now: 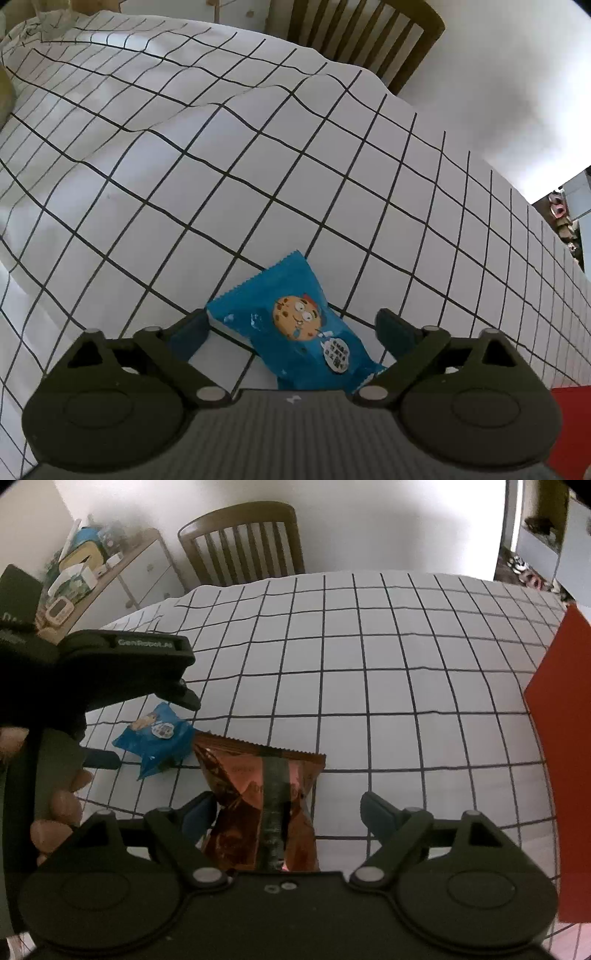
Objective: Organize snacks
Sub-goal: 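Grasp the blue cookie packet with the left tool while the right tool grasps the brown-red chip bag, then carry the blue cookie packet and chip bag over the red box with both tools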
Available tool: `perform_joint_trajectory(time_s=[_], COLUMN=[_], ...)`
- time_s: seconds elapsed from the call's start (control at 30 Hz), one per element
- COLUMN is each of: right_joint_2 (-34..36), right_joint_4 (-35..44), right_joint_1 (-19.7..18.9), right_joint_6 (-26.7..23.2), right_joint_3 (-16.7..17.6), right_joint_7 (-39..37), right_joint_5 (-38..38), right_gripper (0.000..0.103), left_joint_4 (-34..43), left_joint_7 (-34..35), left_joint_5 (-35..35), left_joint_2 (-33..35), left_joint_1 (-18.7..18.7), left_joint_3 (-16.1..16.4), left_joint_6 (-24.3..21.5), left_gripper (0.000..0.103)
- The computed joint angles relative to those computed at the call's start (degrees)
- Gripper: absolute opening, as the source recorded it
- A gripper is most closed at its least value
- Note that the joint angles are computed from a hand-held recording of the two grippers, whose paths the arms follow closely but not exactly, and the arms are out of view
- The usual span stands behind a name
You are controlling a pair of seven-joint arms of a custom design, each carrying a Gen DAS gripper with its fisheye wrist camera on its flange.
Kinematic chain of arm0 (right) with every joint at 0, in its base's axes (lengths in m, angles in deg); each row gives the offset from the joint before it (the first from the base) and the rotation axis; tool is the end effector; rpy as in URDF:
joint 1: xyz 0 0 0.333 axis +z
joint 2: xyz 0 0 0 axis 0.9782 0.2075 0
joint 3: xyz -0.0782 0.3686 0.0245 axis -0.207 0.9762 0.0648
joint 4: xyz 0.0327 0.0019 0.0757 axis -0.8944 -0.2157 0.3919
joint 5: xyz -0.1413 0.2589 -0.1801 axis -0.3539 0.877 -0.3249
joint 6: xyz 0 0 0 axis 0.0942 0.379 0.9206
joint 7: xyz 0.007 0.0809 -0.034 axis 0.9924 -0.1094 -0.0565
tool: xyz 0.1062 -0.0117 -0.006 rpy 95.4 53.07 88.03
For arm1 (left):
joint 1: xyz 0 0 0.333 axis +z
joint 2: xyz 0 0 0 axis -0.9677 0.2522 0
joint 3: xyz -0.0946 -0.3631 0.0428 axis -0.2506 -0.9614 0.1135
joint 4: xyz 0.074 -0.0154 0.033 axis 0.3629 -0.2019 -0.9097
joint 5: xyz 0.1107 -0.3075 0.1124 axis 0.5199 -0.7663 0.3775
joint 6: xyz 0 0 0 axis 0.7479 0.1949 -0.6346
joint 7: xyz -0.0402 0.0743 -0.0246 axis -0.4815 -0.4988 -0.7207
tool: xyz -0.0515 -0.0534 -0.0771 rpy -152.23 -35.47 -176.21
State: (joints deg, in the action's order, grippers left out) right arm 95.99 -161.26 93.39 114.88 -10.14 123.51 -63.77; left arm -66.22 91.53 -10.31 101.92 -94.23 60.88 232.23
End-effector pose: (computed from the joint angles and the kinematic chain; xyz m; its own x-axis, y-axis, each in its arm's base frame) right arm 0.4789 0.2273 0.4165 0.2182 -0.9533 -0.2089 -0.8549 -0.0834 -0.5120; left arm 0.5527 -0.2543 0.4116 0.5379 -0.8256 0.1704 -0.7614 -0.5625 -0.3223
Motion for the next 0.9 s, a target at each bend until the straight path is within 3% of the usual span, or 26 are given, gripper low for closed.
perform_joint_trajectory(time_s=[0.03,0.17,0.23,0.27,0.3,0.47,0.63,0.9], right_joint_2=[0.1,0.0,-0.2,-0.7,-1.1,-3.1,-5.9,-10.7], right_joint_4=[-0.2,-0.6,-0.6,-0.6,-1.0,-2.6,-4.4,-7.6], right_joint_1=[-2.7,-6.3,-10.5,-10.7,-9.2,-4.7,-3.4,2.6], right_joint_6=[0.4,1.2,1.2,0.8,0.9,0.9,0.2,-0.6], right_joint_3=[3.2,7.6,12.6,12.9,11.3,6.7,5.9,-0.8], right_joint_7=[-2.2,-6.2,-11.2,-12.3,-12.1,-12.7,-18.9,-15.4], right_joint_5=[2.7,7.5,13.0,14.3,14.1,15.5,22.7,19.2], right_gripper=[0.076,0.069,0.056,0.054,0.053,0.045,0.043,0.042], left_joint_4=[0.1,0.1,-0.5,-0.7,-0.9,-3.5,-6.8,-13.4], left_joint_7=[-0.1,-1.8,-1.8,-1.7,-1.8,-1.9,-1.9,-0.4], left_joint_5=[0.4,2.4,2.4,2.5,2.6,2.4,3.2,2.9], left_joint_2=[0.0,-0.6,-1.1,-1.3,-1.5,-2.9,-4.9,-10.3], left_joint_1=[-0.3,-0.9,-0.5,-0.3,-0.2,0.6,0.8,1.8], left_joint_3=[0.1,0.6,0.3,0.2,0.1,-0.2,-0.6,-2.6], left_joint_6=[-0.3,-1.3,-0.9,-0.8,-0.6,2.2,4.3,7.5], left_gripper=[0.092,0.076,0.071,0.065,0.059,0.052,0.051,0.051])
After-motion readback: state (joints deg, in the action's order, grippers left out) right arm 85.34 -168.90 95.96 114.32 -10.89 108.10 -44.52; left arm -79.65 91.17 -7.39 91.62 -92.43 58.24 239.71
